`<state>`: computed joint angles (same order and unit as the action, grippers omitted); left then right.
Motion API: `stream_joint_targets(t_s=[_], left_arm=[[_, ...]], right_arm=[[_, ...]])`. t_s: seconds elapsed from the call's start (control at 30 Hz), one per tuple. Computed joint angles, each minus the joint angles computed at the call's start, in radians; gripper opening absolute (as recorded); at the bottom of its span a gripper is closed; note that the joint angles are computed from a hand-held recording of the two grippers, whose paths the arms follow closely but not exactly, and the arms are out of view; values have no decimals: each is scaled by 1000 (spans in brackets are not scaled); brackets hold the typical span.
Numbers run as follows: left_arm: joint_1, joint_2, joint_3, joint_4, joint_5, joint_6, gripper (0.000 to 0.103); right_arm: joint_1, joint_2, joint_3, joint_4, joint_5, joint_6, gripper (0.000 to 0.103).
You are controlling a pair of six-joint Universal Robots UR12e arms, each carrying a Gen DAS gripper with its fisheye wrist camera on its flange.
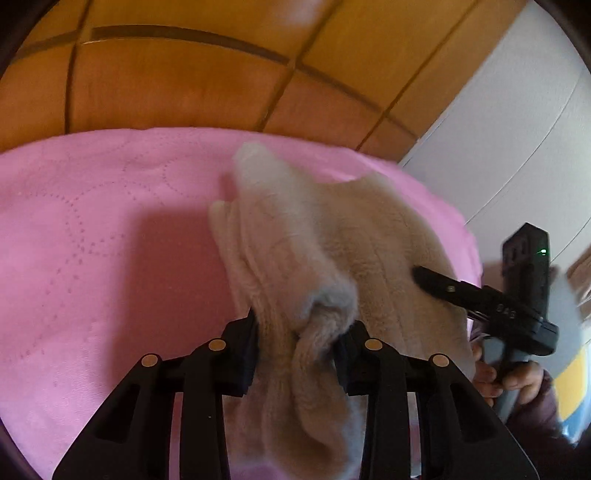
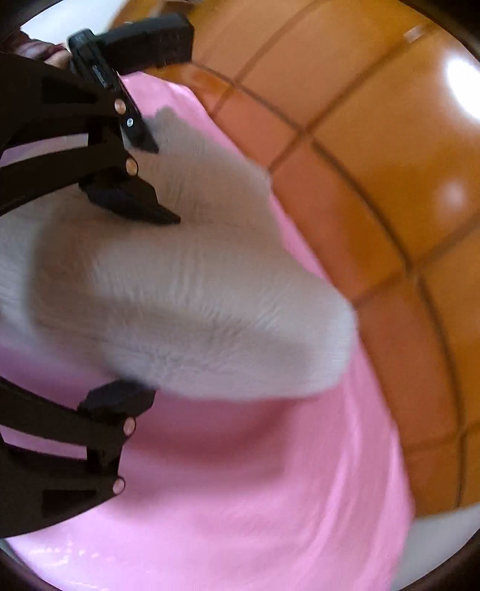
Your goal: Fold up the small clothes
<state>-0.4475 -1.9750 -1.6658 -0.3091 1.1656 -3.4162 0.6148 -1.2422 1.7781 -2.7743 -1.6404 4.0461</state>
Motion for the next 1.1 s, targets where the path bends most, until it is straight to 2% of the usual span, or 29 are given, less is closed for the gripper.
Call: stream_joint_targets(t_s=[0.1,0.13,0.23,0.27,0.3,0.37,0.4,0.43,0.53,0.6,0.7,0.8,0.9,0.93,0.97,1.07,1.1], left_arm=[[-30,15,-3,9,130,21,38],[-38,23,-12,23,162,26,38],[-56,27,-17,66,278,51,38],[-61,26,-17,59,296,49,38],[-64,21,-8,39,316,47,38],[-75,5,5,8,383,57,38],[-82,-8,13,11,431,79,38],[-79,-8,2,25,452,91,38],[-55,-4,-7,24,382,13,40],[-58,11,-22,23,418,-4,58],[-63,32,-38,21,429,-40,60],[-76,53,-60,30,473,-64,61],[-90,71,-81,48,530,-72,67],[-93,81,-92,61,543,-71,68],[-96,90,-103,72,554,-69,68],[-99,109,-128,106,575,-64,68],[-101,114,-136,118,584,-59,71]], right_arm=[[41,-25,7,6,-128,-15,74],[58,-29,1,12,-161,-32,64],[116,-21,-37,38,-267,-105,49],[133,-10,-57,51,-284,-120,43],[139,-8,-61,54,-279,-125,40],[145,1,-61,70,-235,-140,40],[152,22,-87,104,-237,-144,40],[153,30,-92,120,-243,-154,40],[177,64,-116,152,-350,-176,41],[182,66,-126,177,-370,-135,41],[197,74,-151,232,-404,-130,45],[203,81,-179,278,-418,-97,51],[205,68,-181,319,-416,-48,69],[203,62,-180,333,-409,-12,79],[200,55,-171,326,-393,20,84],[201,48,-173,351,-392,65,84],[207,44,-176,367,-404,79,85]])
